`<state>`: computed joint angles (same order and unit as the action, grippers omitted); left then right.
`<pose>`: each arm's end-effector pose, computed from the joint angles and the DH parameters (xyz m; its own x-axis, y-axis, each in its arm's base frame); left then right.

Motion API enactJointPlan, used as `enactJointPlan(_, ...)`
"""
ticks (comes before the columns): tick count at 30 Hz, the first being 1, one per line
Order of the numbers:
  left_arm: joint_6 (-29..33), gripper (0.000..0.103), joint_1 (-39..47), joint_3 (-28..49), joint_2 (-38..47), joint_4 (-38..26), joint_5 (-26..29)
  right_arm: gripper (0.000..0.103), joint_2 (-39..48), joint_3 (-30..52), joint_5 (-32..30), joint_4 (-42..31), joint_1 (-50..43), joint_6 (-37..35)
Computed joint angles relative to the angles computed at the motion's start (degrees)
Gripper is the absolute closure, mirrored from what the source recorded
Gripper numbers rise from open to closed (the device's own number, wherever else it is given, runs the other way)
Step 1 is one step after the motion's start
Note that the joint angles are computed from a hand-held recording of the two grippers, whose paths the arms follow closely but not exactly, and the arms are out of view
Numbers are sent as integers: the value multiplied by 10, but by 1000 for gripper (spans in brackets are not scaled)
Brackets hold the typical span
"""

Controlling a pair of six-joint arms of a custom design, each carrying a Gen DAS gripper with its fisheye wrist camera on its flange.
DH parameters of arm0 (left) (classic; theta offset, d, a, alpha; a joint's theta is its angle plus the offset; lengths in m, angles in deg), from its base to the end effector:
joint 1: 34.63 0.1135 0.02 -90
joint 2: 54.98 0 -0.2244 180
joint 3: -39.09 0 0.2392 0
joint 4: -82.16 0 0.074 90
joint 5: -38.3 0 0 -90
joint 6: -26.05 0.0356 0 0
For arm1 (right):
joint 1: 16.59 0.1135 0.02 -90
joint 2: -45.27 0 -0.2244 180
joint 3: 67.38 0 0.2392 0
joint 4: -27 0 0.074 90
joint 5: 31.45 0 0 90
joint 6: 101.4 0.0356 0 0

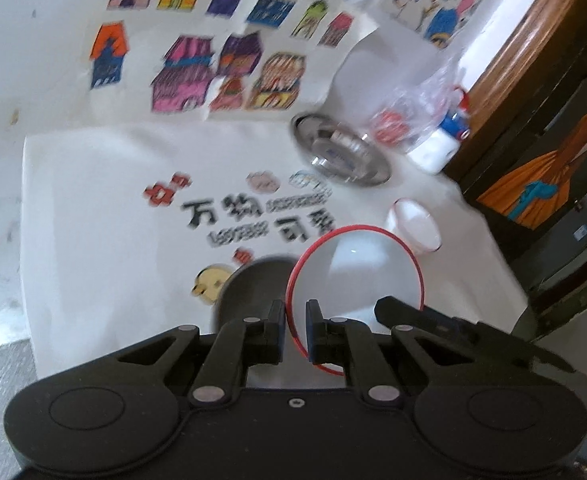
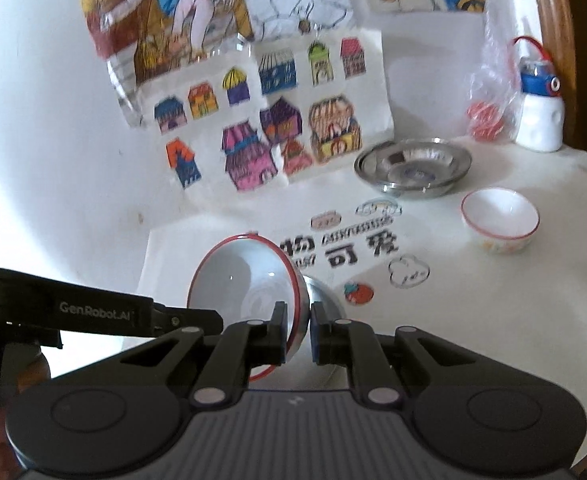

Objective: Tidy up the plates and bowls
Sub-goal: 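Lift and carry the white bowl over the deep bowl with both tools, then lower the white bowl into the deep bowl and open both tools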

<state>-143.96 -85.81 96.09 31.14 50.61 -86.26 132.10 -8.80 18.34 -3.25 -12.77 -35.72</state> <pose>0.1815 -0.1933 0.1309 -0.5552 -0.6038 -0.5720 -0.4571 0.7961 -0.3966 0.2690 0.0410 0.1381 -0.6157 -0.3563 -0.7028 -0.7034 0.6505 0.2864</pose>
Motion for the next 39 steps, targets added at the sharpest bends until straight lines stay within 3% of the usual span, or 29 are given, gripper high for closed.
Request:
enactJointPlan(7, 6, 94, 15, -28, 10, 28, 53, 89, 27, 19, 29, -38, 14, -23)
enactJointPlan(23, 68, 91, 77, 11, 46, 5, 145, 87, 116, 119, 55, -123, 33, -55)
enactJointPlan(39, 103, 87, 109, 39, 56, -24, 177, 83, 134, 138, 53, -137, 35, -63)
